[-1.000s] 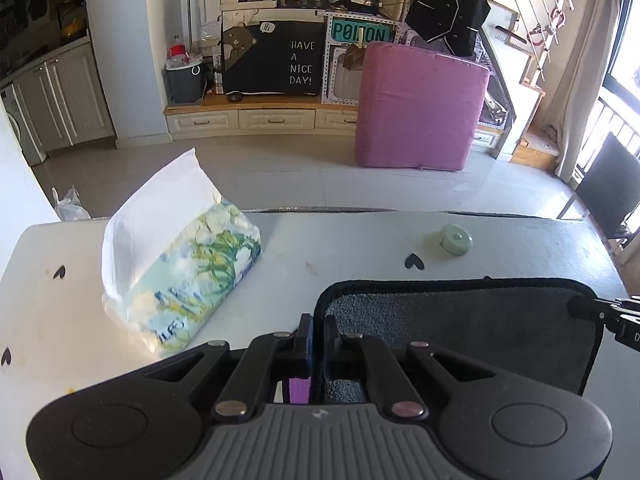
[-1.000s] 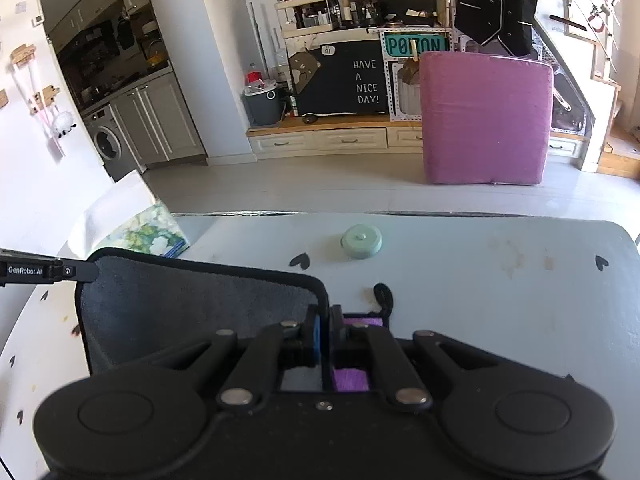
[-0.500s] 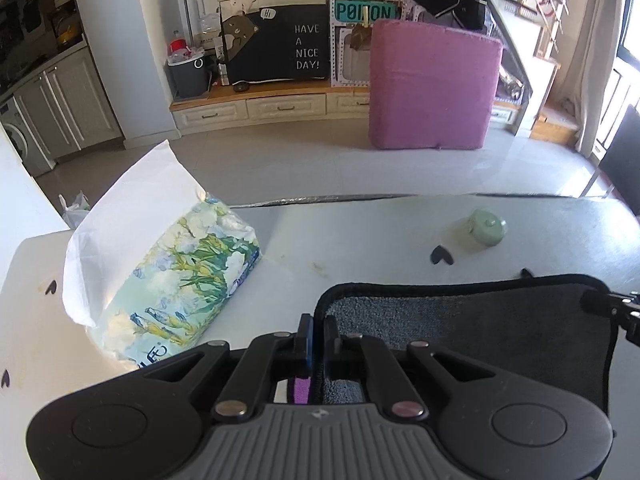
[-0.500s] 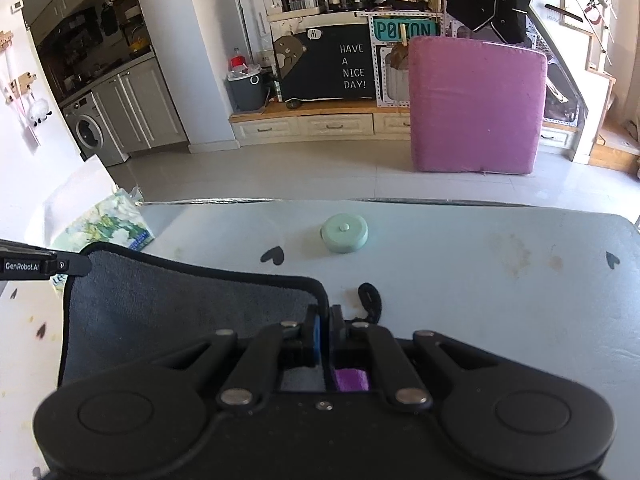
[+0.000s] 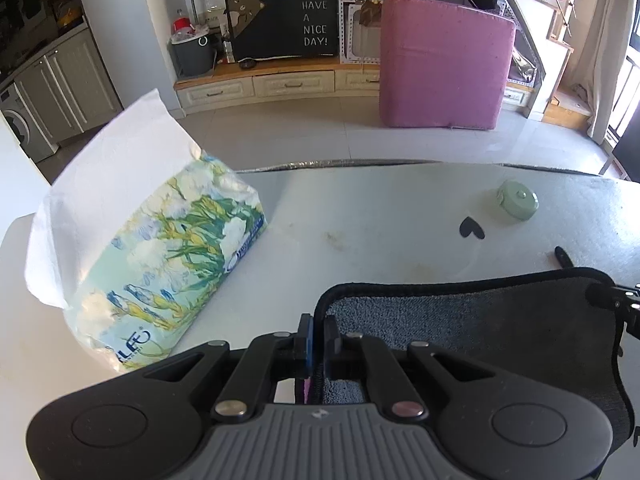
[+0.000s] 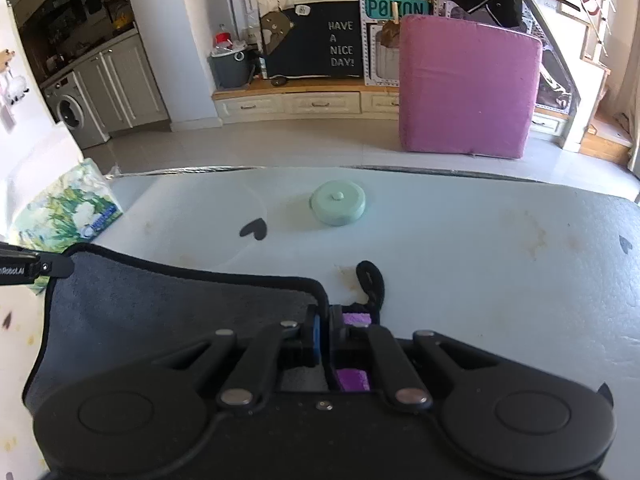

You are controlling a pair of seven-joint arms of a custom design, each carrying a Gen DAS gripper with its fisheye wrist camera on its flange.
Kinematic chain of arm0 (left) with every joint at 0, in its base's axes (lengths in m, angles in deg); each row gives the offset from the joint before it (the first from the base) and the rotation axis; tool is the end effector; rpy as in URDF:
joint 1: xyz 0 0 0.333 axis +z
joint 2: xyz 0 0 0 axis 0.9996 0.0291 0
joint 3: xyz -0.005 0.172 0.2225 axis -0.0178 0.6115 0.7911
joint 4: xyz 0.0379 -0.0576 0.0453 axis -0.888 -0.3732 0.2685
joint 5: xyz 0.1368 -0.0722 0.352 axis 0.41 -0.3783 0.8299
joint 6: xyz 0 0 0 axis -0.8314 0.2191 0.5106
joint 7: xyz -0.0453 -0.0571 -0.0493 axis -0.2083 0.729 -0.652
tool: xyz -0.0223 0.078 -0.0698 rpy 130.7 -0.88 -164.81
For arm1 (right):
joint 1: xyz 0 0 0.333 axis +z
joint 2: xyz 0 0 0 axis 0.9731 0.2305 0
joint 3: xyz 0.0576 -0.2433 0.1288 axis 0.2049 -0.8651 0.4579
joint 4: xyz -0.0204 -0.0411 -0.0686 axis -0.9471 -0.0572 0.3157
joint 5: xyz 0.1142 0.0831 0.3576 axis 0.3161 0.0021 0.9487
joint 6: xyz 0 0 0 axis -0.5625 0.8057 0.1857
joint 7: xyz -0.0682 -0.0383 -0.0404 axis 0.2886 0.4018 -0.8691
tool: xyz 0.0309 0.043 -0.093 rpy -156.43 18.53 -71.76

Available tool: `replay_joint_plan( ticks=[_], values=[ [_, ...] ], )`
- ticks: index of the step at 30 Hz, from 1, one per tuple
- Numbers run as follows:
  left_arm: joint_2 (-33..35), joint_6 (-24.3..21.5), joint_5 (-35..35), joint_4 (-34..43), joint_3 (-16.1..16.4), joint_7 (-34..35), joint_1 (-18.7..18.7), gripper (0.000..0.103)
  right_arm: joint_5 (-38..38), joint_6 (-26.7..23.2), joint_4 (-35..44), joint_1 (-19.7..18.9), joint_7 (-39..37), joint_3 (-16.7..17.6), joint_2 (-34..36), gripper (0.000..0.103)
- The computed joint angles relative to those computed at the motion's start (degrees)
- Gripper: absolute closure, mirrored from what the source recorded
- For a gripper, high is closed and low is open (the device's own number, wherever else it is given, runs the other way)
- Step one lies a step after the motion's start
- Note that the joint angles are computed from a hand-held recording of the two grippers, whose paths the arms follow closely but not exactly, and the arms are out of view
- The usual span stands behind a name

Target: Fold towel

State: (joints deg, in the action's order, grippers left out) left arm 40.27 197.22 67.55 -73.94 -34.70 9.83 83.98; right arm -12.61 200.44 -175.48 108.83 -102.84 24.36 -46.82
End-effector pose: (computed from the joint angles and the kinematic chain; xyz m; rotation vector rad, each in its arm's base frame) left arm 0.4928 -0.1508 0.3119 -1.7371 2.0783 -0.5399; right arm 0.4677 0.3814 0.3194 -1.7505 1.7396 -0.6366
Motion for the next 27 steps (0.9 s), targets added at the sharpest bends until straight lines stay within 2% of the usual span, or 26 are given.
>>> replay_joint_plan(
  ticks=[2, 7, 9, 10, 11, 12, 13, 14, 15, 16, 17, 19, 21, 27],
  values=[
    [0.87, 1.21, -0.04, 0.09, 0.08, 0.28, 0.18, 0.096, 1.19, -0.72, 0.57, 0.02, -1.22, 0.23, 0.68, 0.099],
    [2.48, 0.62, 3.15, 1.05, 0.58, -3.01, -0.17, 0.092, 2.68, -1.55, 0.86, 0.19, -2.92, 0.09, 1.26, 0.096],
    [2.60, 0.30, 2.88, 1.07, 0.44, -3.17, 0.01, 0.084, 0.56, -1.34, 0.93, 0.80, -0.64, -0.56, 1.34, 0.073],
    [2.53, 0.06, 2.24, 1.03, 0.27, -2.98, 0.16, 0.071, -1.08, -1.24, 0.93, 1.13, 1.17, -0.92, 1.30, 0.067],
    [2.34, -0.06, 1.07, 0.84, 0.00, -2.49, 0.38, 0.053, -2.23, -1.03, 0.87, 1.23, 2.53, -1.07, 1.21, 0.060],
    [2.10, 0.00, 0.23, 0.61, -0.13, -2.25, 0.53, 0.045, -2.59, -0.89, 0.80, 1.14, 3.23, -1.03, 1.11, 0.054],
    [1.72, 0.37, 1.72, 0.28, 0.35, -3.90, 0.27, 0.032, -2.30, -0.66, 0.67, 0.90, 3.50, -0.87, 0.93, 0.050],
    [1.24, 0.47, 4.24, 0.07, 0.95, -6.29, -0.08, 0.022, -1.99, 0.07, 0.43, 0.56, 3.58, -0.72, 0.75, 0.041],
    [0.69, 0.23, 6.11, -0.14, 1.26, -8.17, -0.25, 0.016, -1.79, 0.91, 0.06, 0.24, 3.53, -0.62, 0.44, 0.034],
    [0.15, -0.15, 6.69, -0.33, 1.23, -9.09, -0.24, 0.008, -2.10, 0.95, -0.25, 0.27, 3.82, -0.60, 0.05, 0.032],
    [-0.52, -0.28, 5.54, -0.82, 0.92, -8.44, -0.08, 0.006, -2.49, 0.47, -0.55, 0.42, 3.98, -0.51, -0.41, 0.027],
    [-2.01, -0.28, -1.68, -2.27, -0.03, -2.19, 0.15, 0.006, -3.51, 0.22, -1.27, 0.52, 4.72, -0.27, -1.35, 0.018],
    [-3.64, -1.36, -6.87, -3.44, -0.27, 1.82, -0.34, 0.004, -4.23, 0.02, -2.22, 0.38, 5.41, 0.12, -2.49, 0.001],
    [-9.96, -2.50, -9.92, -7.83, 0.59, 3.24, -2.33, 0.003, -2.13, -3.12, -5.43, 0.03, 5.10, 2.28, -6.64, 0.000]
  ],
)
